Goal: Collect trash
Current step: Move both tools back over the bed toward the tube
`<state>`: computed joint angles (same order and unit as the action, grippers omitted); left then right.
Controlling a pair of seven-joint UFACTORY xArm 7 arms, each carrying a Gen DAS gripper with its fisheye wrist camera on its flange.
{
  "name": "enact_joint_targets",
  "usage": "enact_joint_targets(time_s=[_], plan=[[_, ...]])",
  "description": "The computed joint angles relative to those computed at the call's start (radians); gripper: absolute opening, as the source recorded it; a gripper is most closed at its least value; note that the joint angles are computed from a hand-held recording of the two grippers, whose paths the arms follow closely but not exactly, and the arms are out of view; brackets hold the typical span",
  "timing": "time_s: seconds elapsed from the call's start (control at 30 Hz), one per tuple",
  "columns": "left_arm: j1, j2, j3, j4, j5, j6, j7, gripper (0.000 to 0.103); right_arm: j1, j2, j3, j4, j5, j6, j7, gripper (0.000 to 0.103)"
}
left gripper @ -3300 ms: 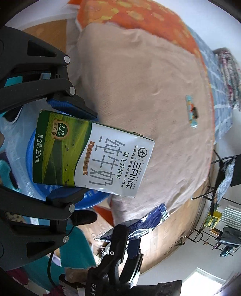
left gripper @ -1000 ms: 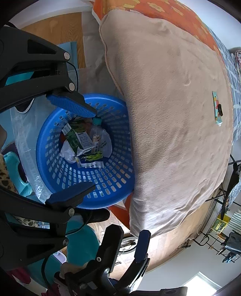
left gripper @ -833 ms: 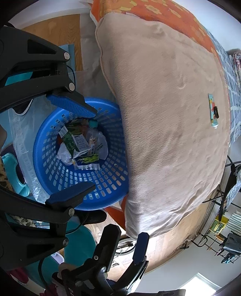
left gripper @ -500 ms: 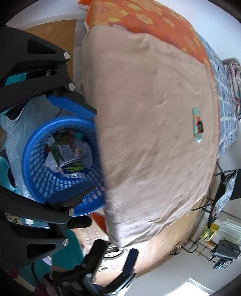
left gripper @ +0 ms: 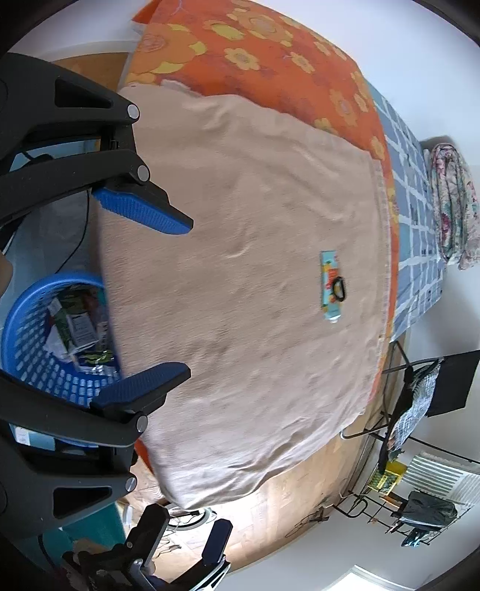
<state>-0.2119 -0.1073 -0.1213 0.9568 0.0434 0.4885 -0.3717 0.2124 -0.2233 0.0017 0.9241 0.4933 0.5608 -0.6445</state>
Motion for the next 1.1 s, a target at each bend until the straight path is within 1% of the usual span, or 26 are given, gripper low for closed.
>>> enact_joint_targets(time_s=[0.1,0.2,0.27,0.37,0.4,0.47,0.57,0.7,0.8,0.83,0.87,0.9,0.93,0.97,1.03,1.1], plan=[[0.002,0.040,0.014,0.041,-0.038,-0.007,0.042,0.074,0.002,0.039,0.004,0.039,0.000,-0.040,-0.015,0.095],[0.013,0.079,0.021,0.078,-0.037,-0.023,0.035,0.074,0.001,0.081,0.011,0.081,0.005,-0.068,-0.037,0.095],[0.016,0.100,0.023,0.103,-0.031,-0.016,0.036,0.074,-0.002,0.115,0.018,0.116,0.006,-0.082,-0.053,0.095],[0.019,0.131,0.026,0.141,0.005,-0.012,0.021,0.074,-0.011,0.161,0.033,0.164,0.010,-0.092,-0.071,0.095],[0.020,0.140,0.028,0.151,0.000,-0.010,0.027,0.074,-0.015,0.184,0.037,0.189,0.017,-0.093,-0.081,0.095],[0.023,0.165,0.033,0.176,0.004,-0.004,0.024,0.074,-0.028,0.232,0.048,0.243,0.032,-0.080,-0.099,0.095],[0.032,0.204,0.041,0.211,-0.009,-0.003,0.029,0.074,-0.059,0.338,0.069,0.370,0.060,-0.025,-0.097,0.095],[0.051,0.257,0.042,0.254,-0.076,-0.021,0.075,0.074,-0.097,0.495,0.105,0.565,0.030,0.051,-0.037,0.094],[0.051,0.296,0.052,0.293,-0.059,-0.028,0.076,0.074,-0.109,0.635,0.124,0.738,-0.021,0.113,0.036,0.090],[0.055,0.314,0.052,0.314,-0.062,-0.029,0.084,0.074,-0.114,0.664,0.131,0.771,-0.031,0.124,0.059,0.089],[0.059,0.331,0.051,0.332,-0.071,-0.029,0.095,0.074,-0.115,0.719,0.131,0.837,-0.047,0.151,0.103,0.086],[0.061,0.350,0.054,0.355,-0.071,-0.028,0.095,0.074,-0.117,0.751,0.132,0.875,-0.062,0.166,0.135,0.084],[0.063,0.376,0.056,0.385,-0.073,-0.026,0.097,0.074,-0.121,0.779,0.134,0.907,-0.074,0.181,0.164,0.077],[0.068,0.398,0.054,0.411,-0.081,-0.022,0.105,0.074,-0.126,0.811,0.137,0.945,-0.084,0.205,0.193,0.075],[0.082,0.463,0.044,0.491,-0.108,-0.001,0.136,0.074,-0.149,0.867,0.154,1.010,-0.079,0.261,0.232,0.074],[0.085,0.539,0.041,0.585,-0.119,0.024,0.154,0.074,-0.165,0.896,0.166,1.038,-0.073,0.281,0.255,0.074]])
